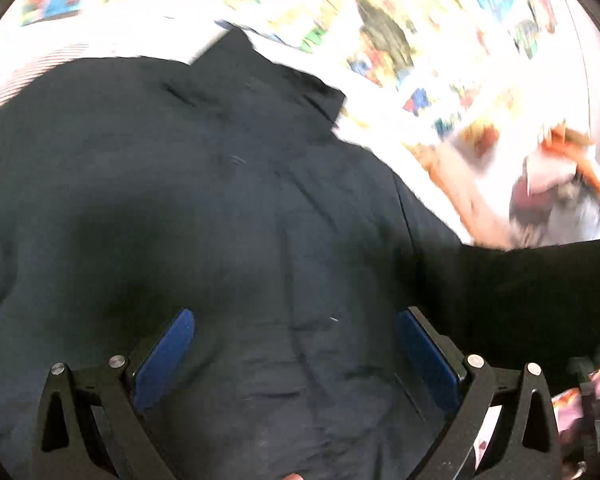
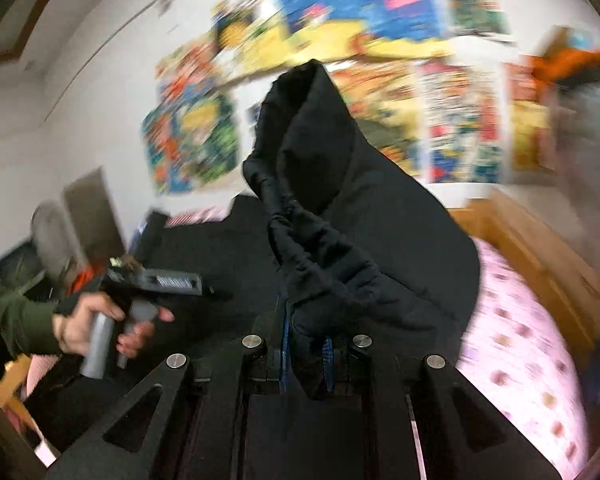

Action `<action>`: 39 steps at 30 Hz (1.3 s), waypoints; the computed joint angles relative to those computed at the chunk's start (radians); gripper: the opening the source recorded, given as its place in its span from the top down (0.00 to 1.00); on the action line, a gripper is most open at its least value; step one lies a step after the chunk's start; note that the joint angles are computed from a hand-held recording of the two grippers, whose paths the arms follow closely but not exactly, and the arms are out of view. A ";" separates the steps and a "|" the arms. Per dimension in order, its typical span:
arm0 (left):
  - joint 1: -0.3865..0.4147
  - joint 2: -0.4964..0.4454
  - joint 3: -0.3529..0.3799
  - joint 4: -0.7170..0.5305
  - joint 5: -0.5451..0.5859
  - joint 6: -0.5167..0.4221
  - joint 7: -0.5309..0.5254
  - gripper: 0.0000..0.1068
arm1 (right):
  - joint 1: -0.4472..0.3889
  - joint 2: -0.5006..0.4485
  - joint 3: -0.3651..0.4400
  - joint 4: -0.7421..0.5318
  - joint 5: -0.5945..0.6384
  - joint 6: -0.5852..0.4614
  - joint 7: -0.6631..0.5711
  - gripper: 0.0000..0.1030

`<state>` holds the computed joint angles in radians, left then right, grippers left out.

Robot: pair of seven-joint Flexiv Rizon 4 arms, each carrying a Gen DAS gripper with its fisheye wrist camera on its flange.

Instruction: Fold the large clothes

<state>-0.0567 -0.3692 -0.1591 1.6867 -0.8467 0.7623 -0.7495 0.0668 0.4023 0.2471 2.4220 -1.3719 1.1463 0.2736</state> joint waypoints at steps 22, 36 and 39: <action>0.169 -0.150 -0.032 -0.087 -0.296 -0.434 -0.051 0.05 | 0.298 -0.634 -0.166 -0.370 0.173 0.150 -0.172 0.88; 0.096 -0.172 -0.014 -0.100 -0.138 -0.359 -0.134 0.55 | 0.323 -0.658 -0.192 -0.341 0.180 0.204 -0.144 0.86; 0.086 -0.156 -0.018 -0.078 -0.134 -0.303 -0.110 0.78 | 0.324 -0.651 -0.191 -0.334 0.181 0.209 -0.147 0.85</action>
